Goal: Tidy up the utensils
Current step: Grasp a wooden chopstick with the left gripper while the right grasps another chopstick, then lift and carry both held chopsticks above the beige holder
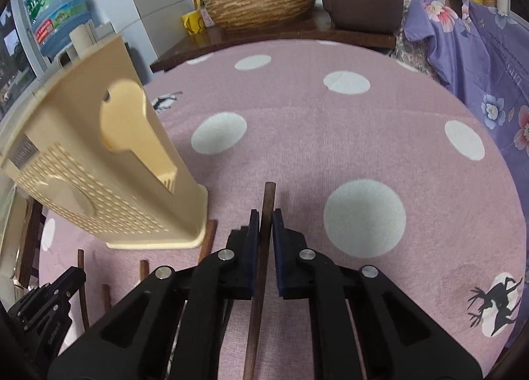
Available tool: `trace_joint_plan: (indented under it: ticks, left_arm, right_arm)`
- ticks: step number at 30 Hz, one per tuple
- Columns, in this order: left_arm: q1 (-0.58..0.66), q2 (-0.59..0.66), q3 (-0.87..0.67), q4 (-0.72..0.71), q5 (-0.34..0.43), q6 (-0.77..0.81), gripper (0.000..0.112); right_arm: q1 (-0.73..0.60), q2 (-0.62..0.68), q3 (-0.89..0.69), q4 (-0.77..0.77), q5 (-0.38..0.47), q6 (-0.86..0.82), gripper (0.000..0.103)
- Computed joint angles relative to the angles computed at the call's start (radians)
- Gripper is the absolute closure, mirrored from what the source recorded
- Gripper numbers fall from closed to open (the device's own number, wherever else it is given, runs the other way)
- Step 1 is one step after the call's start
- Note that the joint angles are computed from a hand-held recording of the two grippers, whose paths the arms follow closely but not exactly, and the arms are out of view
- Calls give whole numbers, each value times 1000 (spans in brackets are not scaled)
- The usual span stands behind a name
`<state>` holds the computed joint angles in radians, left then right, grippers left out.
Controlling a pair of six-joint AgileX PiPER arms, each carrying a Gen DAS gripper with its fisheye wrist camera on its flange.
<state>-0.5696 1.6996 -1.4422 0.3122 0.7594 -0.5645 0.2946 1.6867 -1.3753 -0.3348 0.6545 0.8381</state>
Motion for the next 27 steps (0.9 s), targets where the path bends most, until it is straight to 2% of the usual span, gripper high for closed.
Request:
trace_joint_plan:
  ticks: [5,11,18,24,27]
  left_arm:
    - [18,-56,-25,-10,-21,27,104]
    - [42,-139,-70,-11,-29,57,104]
    - [69,-214,-94,24,-23,63,104]
    - [83,-230,-101,63,-12,50,104]
    - [95,-232,-105,57,-12,55,104]
  right_arm:
    - [-7,-94,24,-14,-21,-7,95]
    - [21,-236,38,-100,-12,-24,95]
    - [-16,-349,21,5,23,-215,95]
    - [-32,-385,3,32,47,-290,95]
    - [-53,-393,-5,94,47,-349,95]
